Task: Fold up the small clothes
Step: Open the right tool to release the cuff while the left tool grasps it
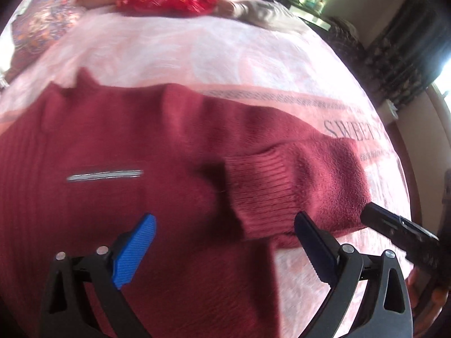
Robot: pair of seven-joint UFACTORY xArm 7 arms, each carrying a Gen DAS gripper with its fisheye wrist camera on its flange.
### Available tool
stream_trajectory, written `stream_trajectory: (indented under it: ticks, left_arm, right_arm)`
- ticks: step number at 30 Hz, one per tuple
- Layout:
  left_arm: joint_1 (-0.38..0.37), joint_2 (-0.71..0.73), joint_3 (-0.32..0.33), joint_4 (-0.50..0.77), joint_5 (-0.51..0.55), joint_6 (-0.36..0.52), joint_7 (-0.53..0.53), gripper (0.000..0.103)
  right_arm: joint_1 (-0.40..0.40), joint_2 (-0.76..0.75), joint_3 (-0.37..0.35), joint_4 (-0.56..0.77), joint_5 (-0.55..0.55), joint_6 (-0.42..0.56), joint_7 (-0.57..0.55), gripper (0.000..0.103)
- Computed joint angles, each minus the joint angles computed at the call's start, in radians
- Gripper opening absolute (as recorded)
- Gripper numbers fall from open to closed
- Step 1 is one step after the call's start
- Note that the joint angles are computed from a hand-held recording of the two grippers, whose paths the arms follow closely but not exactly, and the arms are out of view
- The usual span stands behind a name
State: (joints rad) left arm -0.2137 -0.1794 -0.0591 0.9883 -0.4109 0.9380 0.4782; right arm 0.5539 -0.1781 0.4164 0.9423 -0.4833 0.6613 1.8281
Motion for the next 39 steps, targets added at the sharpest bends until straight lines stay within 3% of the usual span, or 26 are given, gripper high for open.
stream_trajectory:
  ticks: [5, 8, 11, 16, 24, 32, 39]
  left_arm:
    - [-0.019, 0.076, -0.04, 0.04, 0.046, 0.017, -0.103, 0.089]
    - [-0.032, 0.05, -0.053, 0.008, 0.071, -0.029, -0.116, 0.071]
    - [-0.046, 0.026, -0.054, -0.016, 0.081, -0.067, -0.133, 0.04]
    - [-0.051, 0.014, -0.032, 0.001, 0.039, -0.044, -0.113, 0.021]
    - [-0.019, -0.047, 0.026, 0.006, -0.088, -0.05, 0.009, 0.014]
    - [0.075, -0.014, 0.086, 0.091, -0.045, -0.091, 0.049, 0.013]
    - [0.176, 0.051, 0.128, 0.16, -0.033, -0.083, 0.093, 0.013]
  right_arm:
    - [-0.01, -0.072, 0.017, -0.104, -0.014, -0.074, 0.039, 0.046]
    - [-0.029, -0.092, 0.042, -0.131, -0.03, -0.086, 0.061, 0.043]
    - [-0.041, -0.107, 0.057, -0.148, -0.03, -0.095, 0.079, 0.04]
    - [-0.048, -0.101, 0.074, -0.127, -0.028, -0.062, 0.08, 0.04]
    - [-0.042, -0.088, 0.079, -0.083, -0.046, -0.024, 0.094, 0.036]
    - [-0.021, 0.014, 0.061, 0.023, -0.095, -0.011, 0.086, 0.035]
    - [0.055, 0.167, -0.017, 0.174, -0.119, 0.001, 0.021, 0.035]
